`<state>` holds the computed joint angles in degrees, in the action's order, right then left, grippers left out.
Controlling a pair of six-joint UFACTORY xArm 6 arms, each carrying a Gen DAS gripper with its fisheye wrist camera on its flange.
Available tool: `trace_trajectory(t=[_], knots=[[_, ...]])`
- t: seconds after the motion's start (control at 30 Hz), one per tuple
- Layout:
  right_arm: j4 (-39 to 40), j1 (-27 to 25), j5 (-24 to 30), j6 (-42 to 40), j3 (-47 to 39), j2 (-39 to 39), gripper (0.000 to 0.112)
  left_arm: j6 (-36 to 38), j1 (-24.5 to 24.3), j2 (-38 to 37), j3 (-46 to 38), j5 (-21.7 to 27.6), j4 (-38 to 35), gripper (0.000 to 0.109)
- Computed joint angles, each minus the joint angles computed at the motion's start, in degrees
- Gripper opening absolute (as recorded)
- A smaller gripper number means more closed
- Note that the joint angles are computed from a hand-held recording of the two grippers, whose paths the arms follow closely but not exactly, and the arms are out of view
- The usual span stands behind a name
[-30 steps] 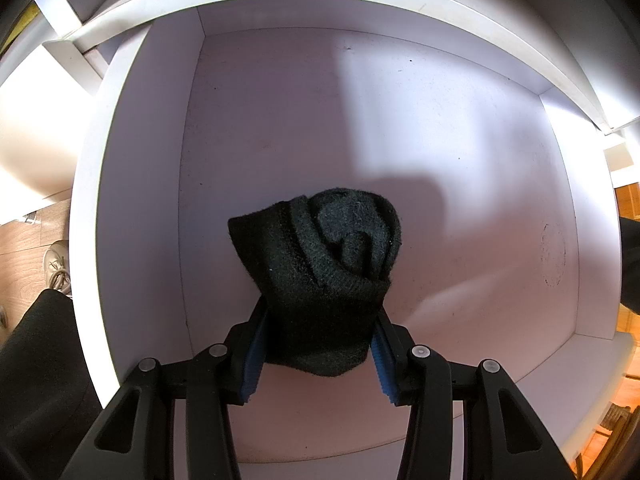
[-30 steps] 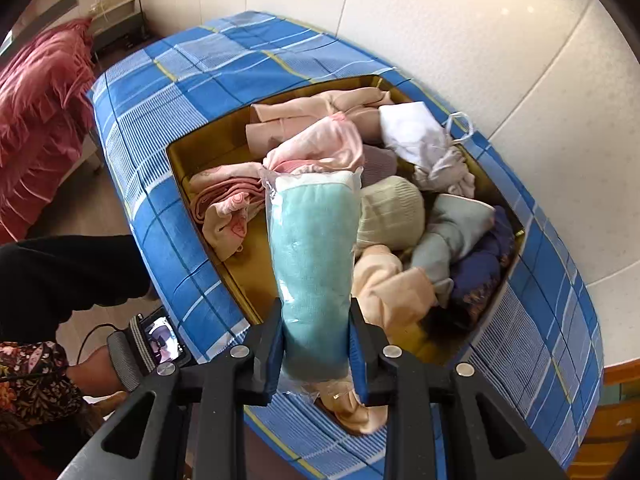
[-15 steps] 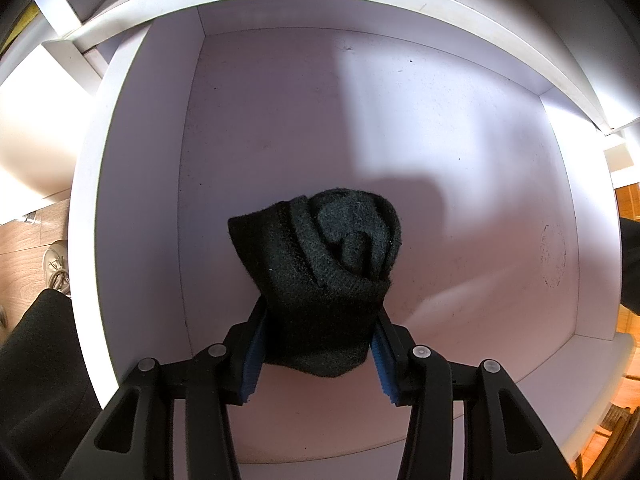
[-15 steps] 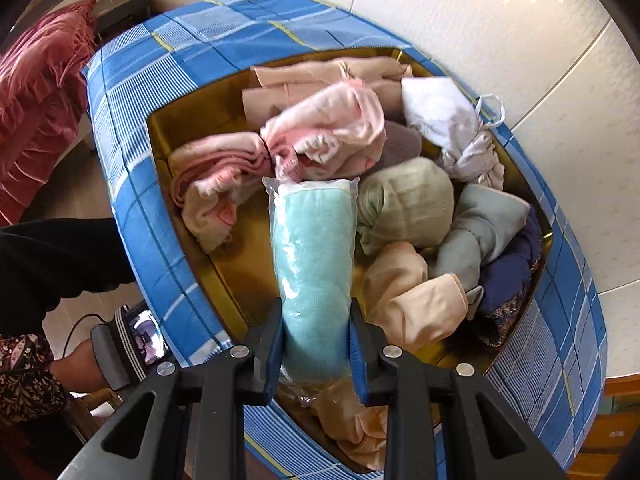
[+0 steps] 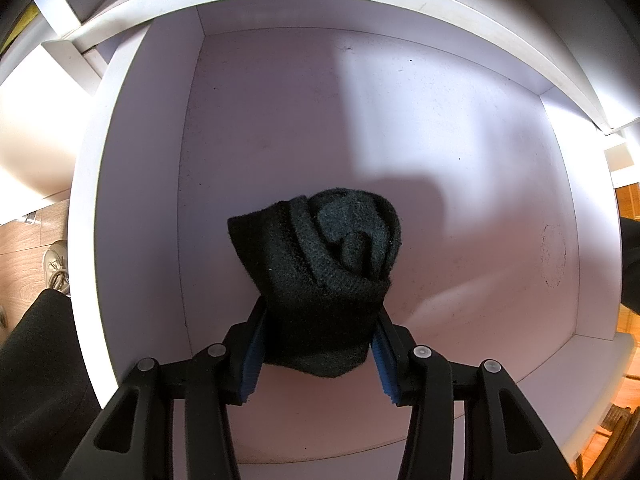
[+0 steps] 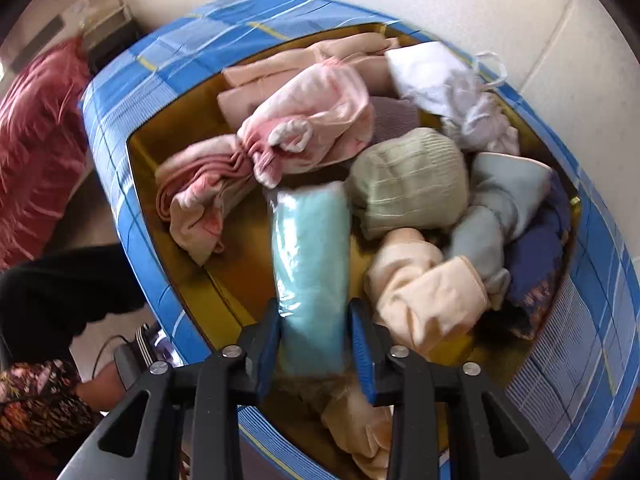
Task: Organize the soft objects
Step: 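Carry the teal bag over the red box and release it with the right tool, then return the open right tool into the empty drawer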
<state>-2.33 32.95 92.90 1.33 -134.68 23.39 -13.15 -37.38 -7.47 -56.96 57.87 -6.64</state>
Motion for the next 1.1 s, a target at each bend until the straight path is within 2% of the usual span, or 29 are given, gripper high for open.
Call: trace_trajectory(t=[0.07, 0.13, 0.3, 0.37, 0.47, 0.6, 0.7, 0.8, 0.97, 1.03, 1.1], knots=[[1.0, -0.5, -1.6, 0.4, 1.9, -1.8, 0.038, 0.2, 0.0, 0.0, 0.1, 0.0, 0.3, 0.049], [1.5, -0.8, -5.4, 1.0, 8.4, -6.5, 0.038, 0.3, 0.0, 0.0, 0.2, -0.1, 0.4, 0.049], [3.1, -1.1, -23.0, 3.7, 32.9, -24.1, 0.038, 0.5, 0.5, -0.5, 0.6, -0.2, 0.1, 0.048], [3.6, -0.7, -27.5, 4.5, 40.6, -29.8, 0.038, 0.5, 0.6, -0.7, 0.5, 0.0, 0.0, 0.047], [1.6, 1.6, -34.0, 6.5, 51.9, -38.1, 0.038, 0.5, 0.6, -0.8, 1.1, -0.8, -0.3, 0.046], [-1.5, 6.0, -40.0, 8.2, 64.5, -47.7, 0.038, 0.6, 0.9, -1.5, 1.6, -0.8, -0.6, 0.045], [-3.1, 8.6, -41.5, 11.4, 71.0, -51.8, 0.037, 0.6, 1.1, -2.4, 2.2, -1.1, -0.6, 0.042], [-3.6, 10.1, -40.3, 17.3, 77.0, -53.8, 0.028, -0.1, 1.2, -3.8, 2.9, -1.5, 0.4, 0.038], [-3.1, 10.5, -37.2, 25.1, 83.5, -52.3, 0.017, 0.0, 1.1, -6.8, 3.9, -1.6, 1.0, 0.037], [-2.8, 10.5, -35.4, 26.5, 83.9, -50.4, 0.016, 0.8, 0.8, -8.3, 4.3, -1.7, 1.4, 0.037], [-1.1, 9.5, -36.3, 27.6, 84.9, -49.7, 0.016, 2.3, 0.3, -9.9, 4.7, -1.8, 2.5, 0.037]])
